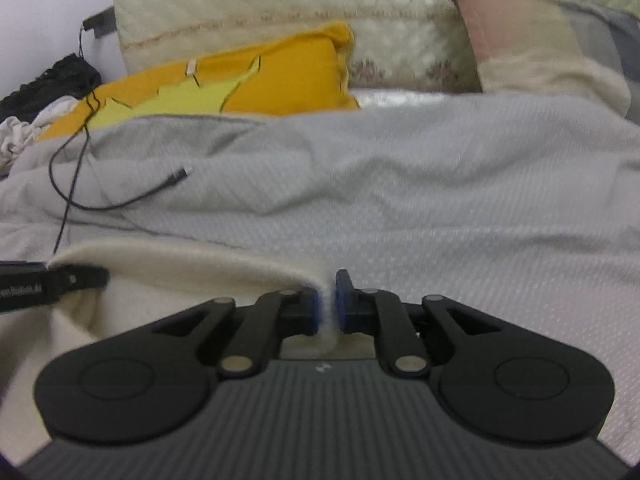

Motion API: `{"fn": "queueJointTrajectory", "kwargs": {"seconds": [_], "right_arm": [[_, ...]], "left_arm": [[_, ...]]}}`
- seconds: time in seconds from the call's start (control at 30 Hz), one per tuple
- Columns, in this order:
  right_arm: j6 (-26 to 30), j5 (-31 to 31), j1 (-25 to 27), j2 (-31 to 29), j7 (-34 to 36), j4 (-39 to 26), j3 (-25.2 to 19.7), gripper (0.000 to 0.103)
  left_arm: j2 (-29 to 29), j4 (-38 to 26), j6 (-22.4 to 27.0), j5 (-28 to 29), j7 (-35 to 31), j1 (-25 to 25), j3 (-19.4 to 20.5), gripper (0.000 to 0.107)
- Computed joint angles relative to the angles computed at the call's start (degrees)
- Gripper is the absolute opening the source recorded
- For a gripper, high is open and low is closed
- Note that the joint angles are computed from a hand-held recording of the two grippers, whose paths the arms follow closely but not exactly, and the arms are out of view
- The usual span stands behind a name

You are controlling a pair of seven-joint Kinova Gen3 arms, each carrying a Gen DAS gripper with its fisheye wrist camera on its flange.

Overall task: Fold large clothes
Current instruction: 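Lower the sweater flat onto the bed and open both grippers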

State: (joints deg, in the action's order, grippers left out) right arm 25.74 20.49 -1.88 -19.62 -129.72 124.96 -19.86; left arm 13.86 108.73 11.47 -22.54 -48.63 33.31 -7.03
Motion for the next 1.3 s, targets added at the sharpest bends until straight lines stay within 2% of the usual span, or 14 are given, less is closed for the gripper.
{"fn": "queueJointTrajectory", "kwargs": {"seconds": [0.07, 0.13, 0.17, 0.2, 0.27, 0.37, 0.43, 0.53, 0.6, 0.7, 0.83, 1.03, 1.17, 1.3], "right_arm": [[1.07, -1.28, -0.99, 0.16, 0.85, -0.82, 1.19, 0.015], [2.60, -2.23, -3.17, -0.36, 0.80, -1.45, 3.27, 0.023], [3.85, -1.69, -5.82, -1.13, -0.55, -1.54, 5.14, 0.030], [4.61, -1.63, -8.48, -1.75, -1.05, -1.55, 7.41, 0.039], [6.96, 0.06, -13.79, -3.76, -3.70, -1.77, 11.12, 0.051], [12.00, 2.98, -21.75, -8.08, -8.41, -2.49, 15.06, 0.053], [16.66, 5.99, -26.19, -11.36, -12.20, -3.36, 15.30, 0.053], [23.65, 5.42, -27.65, -17.22, -12.84, -5.39, 12.49, 0.053], [28.31, 2.69, -26.42, -20.77, -11.14, -7.48, 10.31, 0.053], [35.30, -4.30, -19.48, -26.68, -6.67, -11.69, 5.46, 0.053], [44.62, -13.62, -11.60, -34.34, 1.20, -17.83, 2.38, 0.053], [58.57, -25.84, -0.33, -44.80, 14.53, -27.30, 5.67, 0.053], [66.81, -28.15, 1.54, -49.23, 15.85, -32.37, 7.66, 0.053], [73.49, -28.83, 2.50, -53.22, 18.36, -35.64, 8.23, 0.053]], "left_arm": [[-2.27, -0.34, 2.95, -0.16, -0.82, -0.19, 1.45, 0.017], [-5.60, 0.09, 5.53, 0.25, -2.04, -0.51, 3.21, 0.042], [-6.86, 0.23, 6.68, 0.07, -1.68, -0.03, 3.32, 0.059], [-8.27, 0.75, 7.19, -0.28, -0.96, 0.66, 3.03, 0.063], [-11.03, 1.72, 7.96, 1.56, -2.14, -1.03, 5.27, 0.064], [-15.04, 2.32, 10.62, 1.65, -2.04, -1.87, 7.66, 0.064], [-18.14, 2.54, 13.49, -1.44, 0.30, -0.31, 8.57, 0.064], [-23.76, 2.82, 17.79, -2.53, 1.94, -3.34, 15.00, 0.064], [-27.62, 2.32, 21.24, 0.57, 0.80, -4.78, 17.99, 0.064], [-34.02, 1.84, 26.60, 2.82, 1.40, -6.81, 23.71, 0.064], [-42.33, 0.69, 34.64, 6.15, 3.96, -8.12, 29.82, 0.064], [-55.21, -2.41, 46.44, 11.69, 5.16, -10.60, 38.42, 0.064], [-63.66, -4.65, 53.23, 17.36, 4.18, -12.94, 42.48, 0.064], [-70.13, -5.64, 57.57, 23.46, 5.01, -14.11, 45.04, 0.064]]}}
